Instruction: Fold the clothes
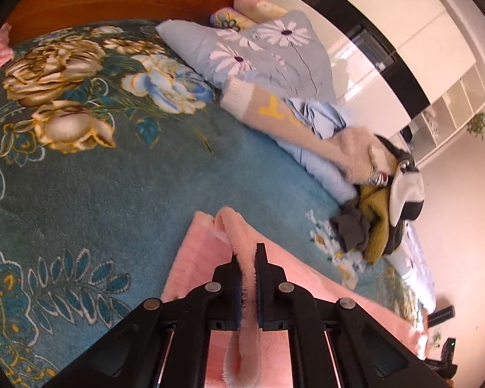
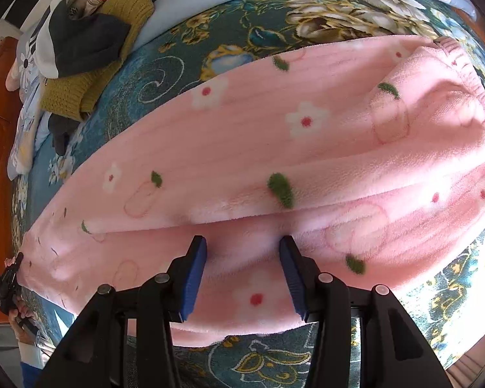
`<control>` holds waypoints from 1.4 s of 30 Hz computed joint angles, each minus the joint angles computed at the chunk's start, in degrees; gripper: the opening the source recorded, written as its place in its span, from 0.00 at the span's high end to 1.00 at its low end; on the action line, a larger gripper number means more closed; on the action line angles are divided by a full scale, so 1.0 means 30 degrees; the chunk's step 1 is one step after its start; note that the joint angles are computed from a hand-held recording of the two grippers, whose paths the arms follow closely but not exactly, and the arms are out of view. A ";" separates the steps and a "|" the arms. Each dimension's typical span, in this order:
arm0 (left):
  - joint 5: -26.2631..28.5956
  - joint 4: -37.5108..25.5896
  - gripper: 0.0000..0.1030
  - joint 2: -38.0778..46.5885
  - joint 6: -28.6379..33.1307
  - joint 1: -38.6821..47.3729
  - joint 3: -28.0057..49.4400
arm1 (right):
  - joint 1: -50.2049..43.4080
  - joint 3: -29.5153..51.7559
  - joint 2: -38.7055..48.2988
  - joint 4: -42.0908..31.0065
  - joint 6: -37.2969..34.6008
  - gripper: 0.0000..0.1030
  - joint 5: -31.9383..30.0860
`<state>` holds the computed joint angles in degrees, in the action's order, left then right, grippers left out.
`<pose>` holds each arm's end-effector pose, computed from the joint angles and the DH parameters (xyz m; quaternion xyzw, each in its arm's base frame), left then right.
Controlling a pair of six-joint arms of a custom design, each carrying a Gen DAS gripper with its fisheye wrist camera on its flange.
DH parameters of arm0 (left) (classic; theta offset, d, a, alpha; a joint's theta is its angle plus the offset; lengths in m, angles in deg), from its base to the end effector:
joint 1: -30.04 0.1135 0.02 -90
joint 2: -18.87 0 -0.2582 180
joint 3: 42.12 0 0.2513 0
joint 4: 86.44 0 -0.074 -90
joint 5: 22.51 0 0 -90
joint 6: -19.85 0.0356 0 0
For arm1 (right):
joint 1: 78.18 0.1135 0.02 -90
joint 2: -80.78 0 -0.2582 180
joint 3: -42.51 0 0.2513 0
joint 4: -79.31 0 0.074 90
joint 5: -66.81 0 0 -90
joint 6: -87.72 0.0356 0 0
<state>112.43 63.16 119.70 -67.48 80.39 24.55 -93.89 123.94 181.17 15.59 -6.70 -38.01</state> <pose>0.2230 0.2296 0.1364 -0.2874 0.8585 -0.2428 0.3485 0.3086 -0.0774 0.1783 0.0892 0.9856 0.1157 0.0848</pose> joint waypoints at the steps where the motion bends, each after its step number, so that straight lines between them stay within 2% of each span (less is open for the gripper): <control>1: -0.0474 -0.0438 0.94 0.0812 0.0087 0.0102 0.0437 | -0.0022 -0.0054 -0.0027 0.0050 -0.0004 0.53 -0.0066; 4: -0.3501 -0.1373 0.94 0.2605 0.1179 -0.0503 0.1155 | -0.0074 -0.0283 0.0043 0.0252 -0.0002 0.53 -0.0196; 7: -0.3847 -0.0807 0.90 0.2202 0.0918 -0.0702 0.0576 | -0.0101 -0.0354 0.0178 0.0360 -0.0137 0.53 -0.0244; 10: -0.3411 -0.2391 0.87 0.2177 0.0514 -0.0288 0.1402 | -0.0232 -0.0170 0.0290 0.0220 -0.0390 0.53 -0.0354; 11: -0.3414 -0.2490 0.82 0.1725 0.0205 0.0017 0.1259 | -0.0295 -0.0106 0.0318 0.0217 -0.0442 0.53 -0.0387; 13: -0.3225 -0.2256 0.63 0.0192 -0.0325 0.0866 0.0314 | -0.0536 -0.0021 0.0360 0.0256 -0.0488 0.53 -0.0619; 14: -0.2955 -0.1990 0.47 -0.0598 -0.0464 0.1338 -0.0478 | -0.0714 0.0002 0.0317 0.0274 -0.0518 0.53 -0.0837; 15: -0.2673 -0.1785 0.37 -0.1385 -0.0579 0.1837 -0.1225 | -0.0913 -0.0029 0.0180 0.0332 -0.0581 0.53 -0.1047; 17: -0.2485 -0.1808 0.33 -0.2494 -0.0564 0.2618 -0.2371 | -0.1311 -0.0252 -0.0353 0.0653 -0.0696 0.53 -0.1296; 20: -0.3210 -0.1700 0.33 -0.1837 -0.0667 0.2471 -0.3144 | -0.2159 -0.0439 -0.1035 0.0715 -0.0845 0.53 -0.1990; 22: -0.3979 -0.1082 0.33 -0.1134 -0.1423 0.2016 -0.3534 | -0.2692 -0.0361 -0.1189 0.0395 -0.1121 0.53 -0.2412; 24: -0.3961 -0.0085 0.33 -0.1471 -0.3076 0.2045 -0.4088 | -0.3129 -0.0380 -0.1439 0.0113 -0.1578 0.53 -0.2472; 25: -0.4070 0.0032 0.35 -0.1512 -0.3937 0.1996 -0.4106 | -0.3368 -0.0391 -0.1573 -0.0010 -0.1794 0.53 -0.2518; 26: -0.4610 -0.0081 0.41 -0.1673 -0.4481 0.1757 -0.4017 | -0.3614 -0.0401 -0.1666 -0.0115 -0.1963 0.53 -0.2618; 27: -0.5146 -0.0222 0.70 -0.1817 -0.5010 0.1518 -0.3910 | -0.3861 -0.0413 -0.1681 -0.0180 -0.2041 0.53 -0.2817; 28: -0.5217 -0.0539 0.85 -0.1965 -0.5217 0.1289 -0.3759 | -0.4112 -0.0437 -0.1672 -0.0234 -0.2110 0.53 -0.3046; 29: -0.5285 -0.0856 0.88 -0.2115 -0.5421 0.1062 -0.3606 | -0.4381 -0.0481 -0.1665 -0.0293 -0.2204 0.53 -0.3264; 33: -0.5306 -0.1682 0.91 -0.6319 -0.6365 -0.0128 -0.4313 | -0.5503 -0.0728 -0.1681 -0.0548 -0.2713 0.53 -0.4297; 35: -0.5470 -0.3130 0.91 -0.9123 -0.6479 -0.1632 -0.4073 | -0.6165 -0.0824 -0.1685 -0.0704 -0.3184 0.53 -0.4799; 38: -0.5997 -0.4865 0.91 -1.2079 -0.7405 -0.5003 -0.2871 | -0.7247 -0.0792 -0.1380 -0.0968 -0.3793 0.53 -0.5482; 42: -0.7658 -0.4932 0.94 -1.2765 -1.0087 -1.1359 -0.1076 | -0.8725 -0.0766 -0.0770 -0.1299 -0.4543 0.53 -0.6621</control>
<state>89.46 48.37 81.41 -97.74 46.31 21.32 -120.07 121.64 178.86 11.69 -20.33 -57.88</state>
